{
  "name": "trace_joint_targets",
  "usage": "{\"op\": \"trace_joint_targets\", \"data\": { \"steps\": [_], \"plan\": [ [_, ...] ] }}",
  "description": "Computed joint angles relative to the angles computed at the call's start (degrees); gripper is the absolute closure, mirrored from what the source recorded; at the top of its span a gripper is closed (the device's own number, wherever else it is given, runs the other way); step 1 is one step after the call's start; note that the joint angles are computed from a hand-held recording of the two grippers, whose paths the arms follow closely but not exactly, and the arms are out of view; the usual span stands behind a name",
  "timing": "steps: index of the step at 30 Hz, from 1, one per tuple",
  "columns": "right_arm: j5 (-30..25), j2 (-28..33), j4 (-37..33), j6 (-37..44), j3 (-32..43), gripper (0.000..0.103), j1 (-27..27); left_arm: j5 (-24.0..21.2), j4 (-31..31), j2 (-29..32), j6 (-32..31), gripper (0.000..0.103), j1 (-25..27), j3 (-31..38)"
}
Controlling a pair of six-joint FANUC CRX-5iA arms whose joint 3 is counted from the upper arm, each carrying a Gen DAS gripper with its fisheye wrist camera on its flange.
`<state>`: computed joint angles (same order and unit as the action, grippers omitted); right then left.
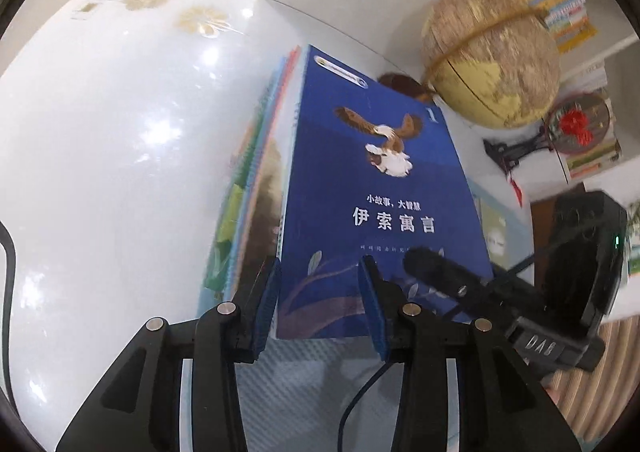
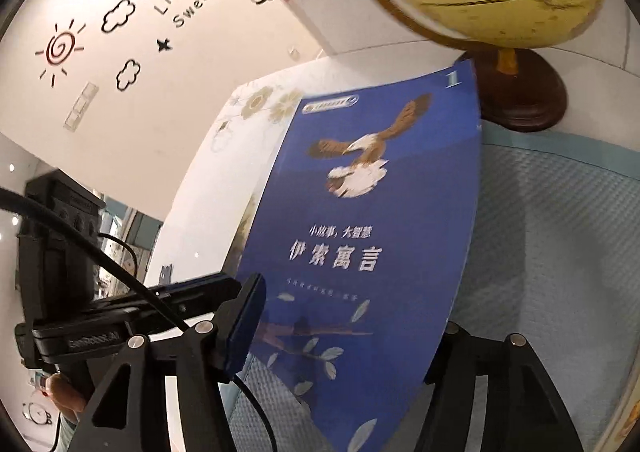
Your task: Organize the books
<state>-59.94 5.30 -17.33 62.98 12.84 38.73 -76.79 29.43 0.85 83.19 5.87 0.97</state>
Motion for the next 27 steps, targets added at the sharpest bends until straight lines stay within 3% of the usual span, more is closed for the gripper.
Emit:
{"op": "trace_joint_targets", "data": {
  "steps": [4, 8, 11, 17, 21, 24, 27],
  "plan": [
    [-0.65, 0.88, 2.72, 0.99, 0.87, 0.042, 2.70, 0.99, -1.07, -2.40, 0.99, 0.066, 0.80, -1.43],
    [-0.85, -1.08, 8.79, 0.62, -2.26, 0.042, 5.66, 1.80, -2.71, -4.13, 2.17, 0.066, -1.81, -1.84],
    [-2.11, -5.92, 12.11, -0.53, -7.58, 0.040, 7.63, 2.62, -3.67, -5.81, 1.73, 0.066, -4.94, -2.89],
    [-6.30, -19.96, 7.98, -9.55, -21.09, 0.040, 6.03, 1.28, -4.34, -6.37, 2.48, 0.066, -14.64, -3.04],
    [-7.80, -29.41, 11.11, -16.53, -29.49, 0.040, 4.95, 0.88, -8.10, -4.63, 8.56, 0.065, -22.40, 0.36],
    [-10.14, -33.21, 8.85, -14.13, -31.20, 0.040, -0.16, -1.52, -13.99, -1.56, 18.19, 0.065, -27.99, 5.58],
    [-12.67, -35.85, 11.10, -11.71, -31.85, 0.040, -2.95, 0.93, -14.79, -1.28, 24.35, 0.065, -32.52, 6.58]
  ]
}}
